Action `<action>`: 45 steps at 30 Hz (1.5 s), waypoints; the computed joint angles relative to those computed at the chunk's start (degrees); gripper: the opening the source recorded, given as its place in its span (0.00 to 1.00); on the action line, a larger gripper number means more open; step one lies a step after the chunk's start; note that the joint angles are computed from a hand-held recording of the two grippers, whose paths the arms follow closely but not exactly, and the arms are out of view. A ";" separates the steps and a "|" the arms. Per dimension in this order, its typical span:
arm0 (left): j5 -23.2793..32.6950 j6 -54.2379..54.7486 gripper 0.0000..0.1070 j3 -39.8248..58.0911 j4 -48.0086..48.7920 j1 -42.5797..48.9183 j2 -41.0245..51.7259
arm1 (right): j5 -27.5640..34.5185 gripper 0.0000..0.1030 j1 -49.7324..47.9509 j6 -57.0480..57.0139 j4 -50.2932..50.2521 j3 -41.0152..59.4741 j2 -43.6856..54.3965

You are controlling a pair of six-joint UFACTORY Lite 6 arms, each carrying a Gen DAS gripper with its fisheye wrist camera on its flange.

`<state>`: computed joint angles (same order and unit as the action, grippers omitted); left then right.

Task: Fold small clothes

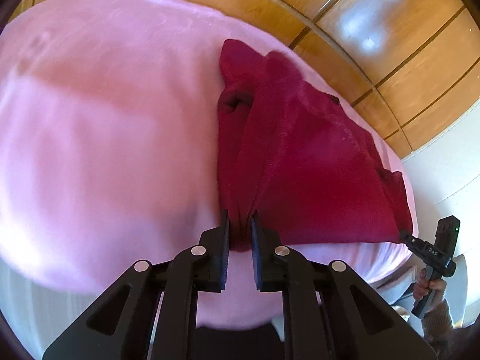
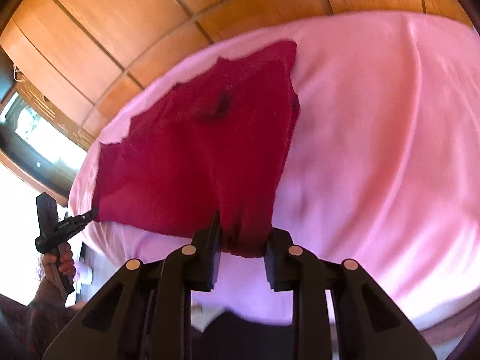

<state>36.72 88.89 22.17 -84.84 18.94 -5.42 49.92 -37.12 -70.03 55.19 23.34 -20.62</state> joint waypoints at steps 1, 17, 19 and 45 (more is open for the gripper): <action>0.58 -1.12 0.11 -2.48 2.11 1.22 -2.99 | 0.00 0.22 -0.10 0.36 -0.94 -0.83 -0.51; -2.91 -1.70 0.48 16.49 -2.07 -6.35 9.16 | -14.52 0.58 9.87 -1.39 12.01 13.46 13.46; -2.74 -1.98 0.21 20.75 -2.78 -7.66 14.82 | -16.83 0.54 12.23 -1.86 13.31 16.07 17.31; -16.30 -9.02 0.06 52.03 -2.37 -15.82 28.21 | -21.89 0.07 21.52 11.78 12.25 59.05 45.47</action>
